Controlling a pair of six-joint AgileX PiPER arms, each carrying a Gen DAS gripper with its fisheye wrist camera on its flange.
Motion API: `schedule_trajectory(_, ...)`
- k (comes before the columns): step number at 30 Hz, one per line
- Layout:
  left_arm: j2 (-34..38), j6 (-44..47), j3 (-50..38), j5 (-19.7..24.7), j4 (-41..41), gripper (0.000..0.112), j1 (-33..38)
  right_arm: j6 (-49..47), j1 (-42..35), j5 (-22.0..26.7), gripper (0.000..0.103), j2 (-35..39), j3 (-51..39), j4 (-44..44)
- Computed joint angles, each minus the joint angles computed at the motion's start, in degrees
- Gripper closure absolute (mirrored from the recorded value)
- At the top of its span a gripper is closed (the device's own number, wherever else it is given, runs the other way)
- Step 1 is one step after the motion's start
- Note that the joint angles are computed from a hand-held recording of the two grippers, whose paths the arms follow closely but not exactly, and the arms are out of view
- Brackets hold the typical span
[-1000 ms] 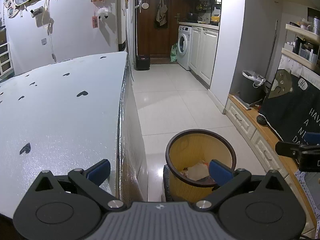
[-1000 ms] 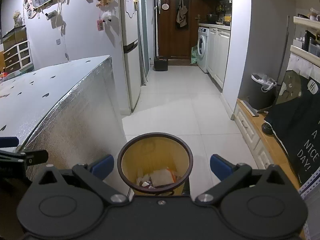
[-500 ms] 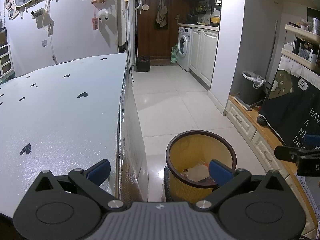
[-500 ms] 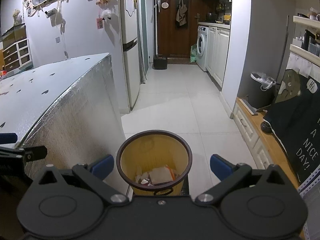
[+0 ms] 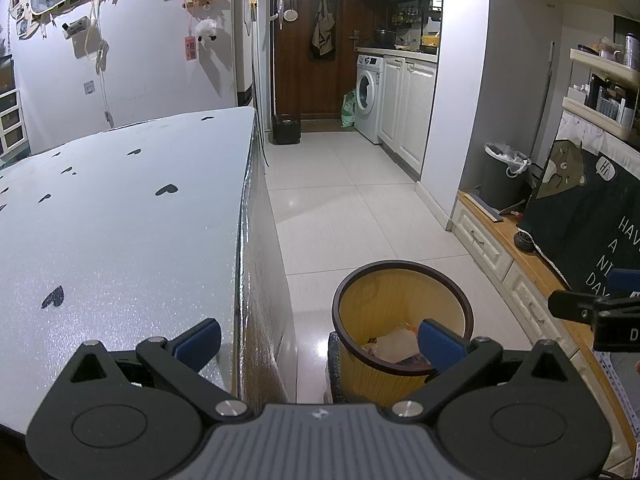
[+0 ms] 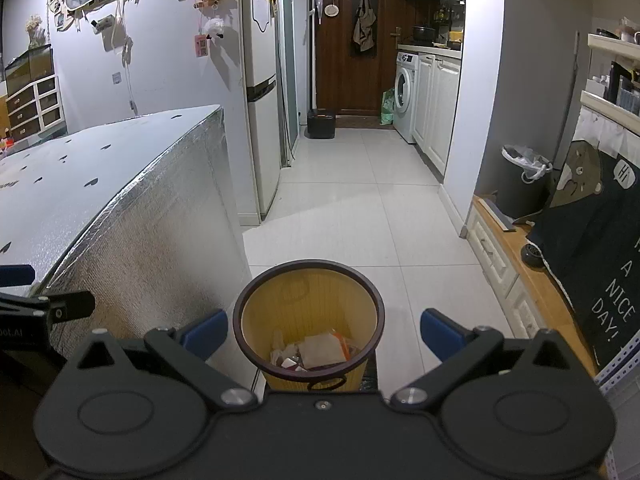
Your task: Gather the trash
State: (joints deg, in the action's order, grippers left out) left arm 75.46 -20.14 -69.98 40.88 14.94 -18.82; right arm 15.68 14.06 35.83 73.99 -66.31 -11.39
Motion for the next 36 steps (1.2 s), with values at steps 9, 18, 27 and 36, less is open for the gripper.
schedule_trajectory(9, -0.16, -0.1, 0.22, -0.21, 0.09, 0.009, -0.07, -0.3, -0.1, -0.09, 0.0, -0.33, 0.27, -0.05)
schedule_trajectory(18, -0.56, -0.33, 0.64, -0.4, 0.22, 0.009, -0.27, 0.43, 0.34, 0.04, 0.0, -0.44, 0.25, -0.85)
schedule_trajectory(27, -0.59, -0.29, 0.56, -0.44, 0.21, 0.009, -0.24, 0.8, 0.67, 0.41, 0.0, -0.41, -0.17, -1.27)
schedule_trajectory(36, -0.62, -0.36, 0.62, -0.53, 0.21, 0.009, -0.24, 1.06, 0.8, 0.35, 0.0, -0.46, -0.08, -1.57)
